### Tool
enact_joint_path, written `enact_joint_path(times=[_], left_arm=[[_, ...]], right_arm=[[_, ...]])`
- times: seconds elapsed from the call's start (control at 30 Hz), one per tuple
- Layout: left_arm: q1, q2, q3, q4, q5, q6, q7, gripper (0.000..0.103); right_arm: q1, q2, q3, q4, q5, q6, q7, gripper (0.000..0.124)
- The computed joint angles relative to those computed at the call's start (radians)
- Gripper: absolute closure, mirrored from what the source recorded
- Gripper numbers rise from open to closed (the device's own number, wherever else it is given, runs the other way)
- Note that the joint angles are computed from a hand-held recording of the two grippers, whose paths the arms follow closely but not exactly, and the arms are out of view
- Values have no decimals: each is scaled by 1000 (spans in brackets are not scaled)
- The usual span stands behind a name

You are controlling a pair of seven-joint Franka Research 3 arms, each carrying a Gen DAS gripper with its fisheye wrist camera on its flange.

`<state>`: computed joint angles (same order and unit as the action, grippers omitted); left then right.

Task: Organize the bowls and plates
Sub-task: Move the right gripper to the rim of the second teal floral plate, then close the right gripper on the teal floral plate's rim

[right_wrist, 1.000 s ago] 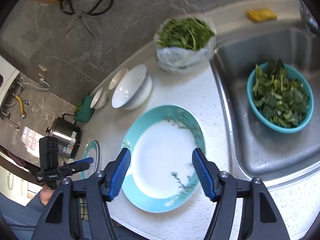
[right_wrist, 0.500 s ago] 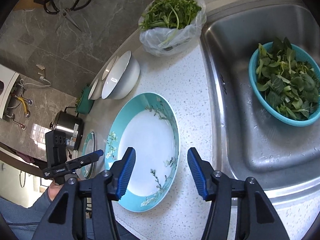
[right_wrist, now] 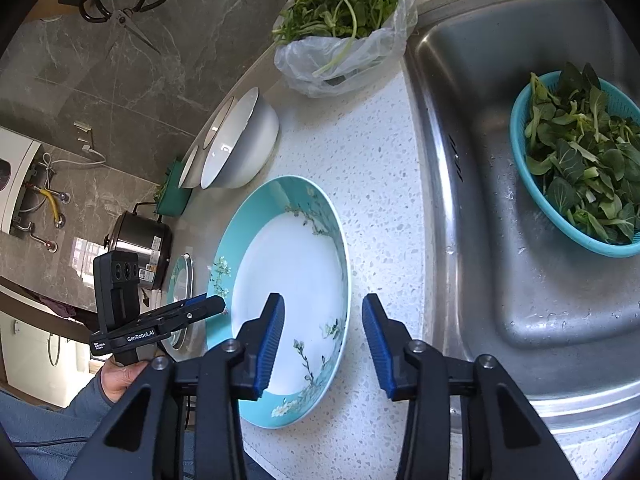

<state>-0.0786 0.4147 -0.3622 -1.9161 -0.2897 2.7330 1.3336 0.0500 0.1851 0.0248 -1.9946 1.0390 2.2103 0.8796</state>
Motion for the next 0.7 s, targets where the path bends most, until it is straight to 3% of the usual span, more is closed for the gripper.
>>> enact_joint_path(times=[0.2, 0.33, 0.57, 0.7], left_arm=[[12, 6, -17, 3, -19, 5, 27, 61], [28, 20, -36, 17, -53, 3, 63, 73], [26, 28, -34, 25, -70, 5, 70, 76], [26, 29, -34, 25, -72, 4, 69, 83]], right_arm=[[-1, 10, 2, 9, 1, -12, 3, 85], [-2, 22, 3, 23, -11, -20, 9, 93], [-3, 34, 5, 41, -49, -27, 35, 100], [-2, 36, 4, 42, -71, -25, 53, 109]])
